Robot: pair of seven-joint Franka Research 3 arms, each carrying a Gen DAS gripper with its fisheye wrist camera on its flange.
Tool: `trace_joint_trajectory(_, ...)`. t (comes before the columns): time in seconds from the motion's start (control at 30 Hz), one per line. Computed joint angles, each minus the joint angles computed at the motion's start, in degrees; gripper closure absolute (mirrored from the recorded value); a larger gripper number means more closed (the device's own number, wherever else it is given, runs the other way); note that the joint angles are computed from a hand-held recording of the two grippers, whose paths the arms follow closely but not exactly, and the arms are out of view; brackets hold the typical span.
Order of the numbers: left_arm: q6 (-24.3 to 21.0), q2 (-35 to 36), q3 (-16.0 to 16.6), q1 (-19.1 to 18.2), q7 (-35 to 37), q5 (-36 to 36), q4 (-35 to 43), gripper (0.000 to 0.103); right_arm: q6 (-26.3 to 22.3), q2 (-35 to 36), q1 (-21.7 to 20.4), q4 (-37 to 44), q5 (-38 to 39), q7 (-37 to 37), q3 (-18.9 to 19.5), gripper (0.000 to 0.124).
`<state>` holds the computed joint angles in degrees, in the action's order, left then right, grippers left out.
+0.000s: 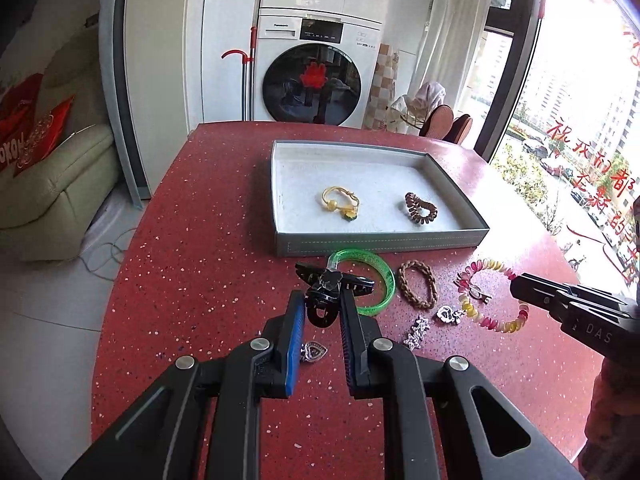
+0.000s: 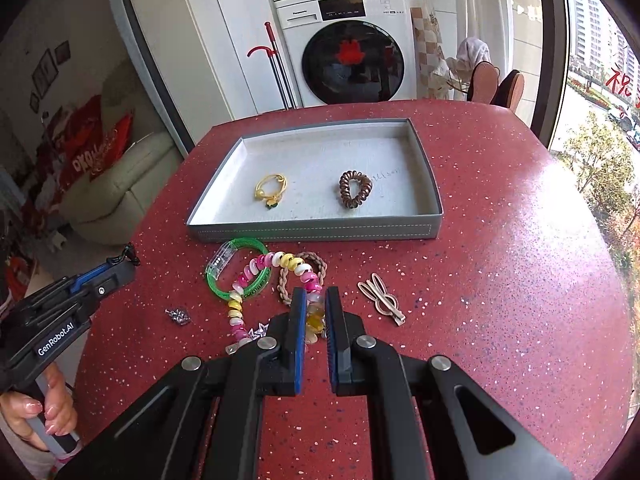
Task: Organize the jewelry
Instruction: 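Carry the bracelet and black clip into the gray tray and open both grippers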
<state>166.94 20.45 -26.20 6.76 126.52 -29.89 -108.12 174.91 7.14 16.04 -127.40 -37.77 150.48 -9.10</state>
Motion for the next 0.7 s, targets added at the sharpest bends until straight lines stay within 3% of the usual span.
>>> trace_joint_trajectory(0.4, -4.2, 8.2, 3.4, -5.0, -8.6, 10.7, 14.1, 0.068, -1.4, 7.0, -4.5, 10.0, 22.5, -20.3, 3.1, 0.114)
trace_joint_trajectory(0.7, -12.7, 20.9, 7.6, -11.6, -18.5, 21.7, 35.7, 0.068, -5.4, 15.6, -4.4, 22.4, 33.0, -29.9, 0.8, 0.114)
